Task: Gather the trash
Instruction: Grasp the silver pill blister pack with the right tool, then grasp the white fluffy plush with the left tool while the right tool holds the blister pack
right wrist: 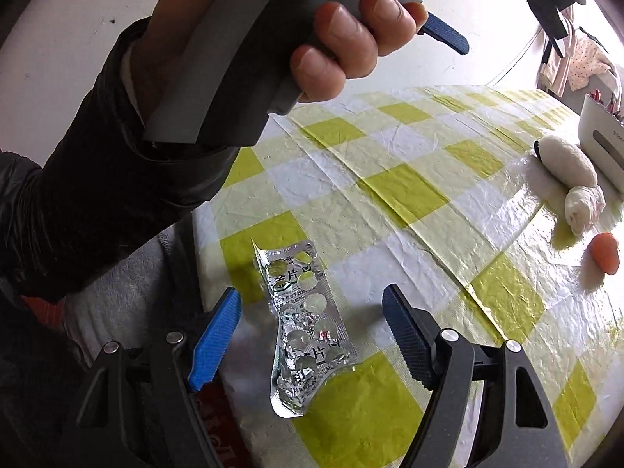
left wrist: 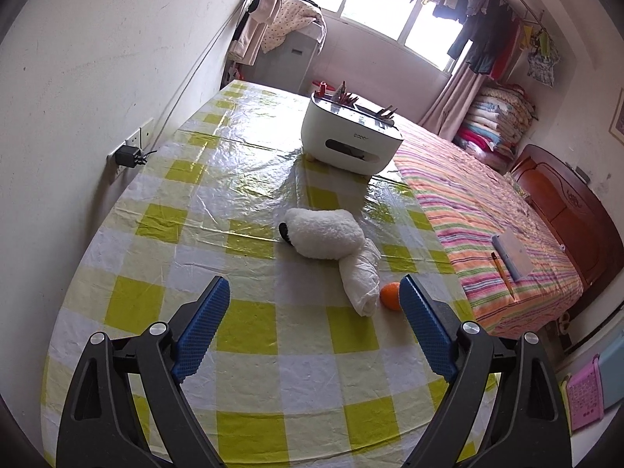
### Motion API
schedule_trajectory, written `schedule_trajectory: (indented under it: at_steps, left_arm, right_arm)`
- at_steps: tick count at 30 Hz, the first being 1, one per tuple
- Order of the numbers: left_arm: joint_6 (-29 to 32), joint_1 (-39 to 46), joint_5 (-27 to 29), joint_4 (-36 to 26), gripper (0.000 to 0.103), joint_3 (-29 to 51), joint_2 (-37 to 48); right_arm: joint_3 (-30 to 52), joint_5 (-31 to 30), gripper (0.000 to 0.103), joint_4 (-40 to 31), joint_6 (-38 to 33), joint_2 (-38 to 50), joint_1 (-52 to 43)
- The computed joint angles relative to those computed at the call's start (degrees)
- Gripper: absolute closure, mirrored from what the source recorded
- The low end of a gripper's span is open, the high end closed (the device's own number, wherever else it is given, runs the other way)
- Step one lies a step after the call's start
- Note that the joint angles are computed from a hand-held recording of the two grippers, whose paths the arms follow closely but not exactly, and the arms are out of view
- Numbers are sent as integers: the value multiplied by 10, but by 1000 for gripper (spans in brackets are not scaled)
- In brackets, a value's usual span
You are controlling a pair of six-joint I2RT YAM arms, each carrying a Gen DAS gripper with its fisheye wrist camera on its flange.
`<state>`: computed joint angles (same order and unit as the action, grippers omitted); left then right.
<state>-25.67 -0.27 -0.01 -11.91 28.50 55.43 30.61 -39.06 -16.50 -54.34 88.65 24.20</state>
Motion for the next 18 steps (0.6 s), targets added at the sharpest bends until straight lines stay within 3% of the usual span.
schedule_trajectory:
  at_steps: [1,3,9,12,18]
  left_arm:
    - [-3,8,7,2,16,-1,5]
    - [-7,22,13,2,16,-1,16]
    - [6,47,-4,-6,16,-22,20]
    - [16,73,43,14,16,-23,34]
    - [-26,78,126,38,16,107,217]
  right_arm:
    - [0,-1,44,5,3,2,-3]
    - [3,-4,69,16,9,9,-8]
    - [62,-62,71,-16,36,66,-58]
    - [104,-117,71,-46,66,91,-108]
    - [123,-213,71,8,183,92,-205]
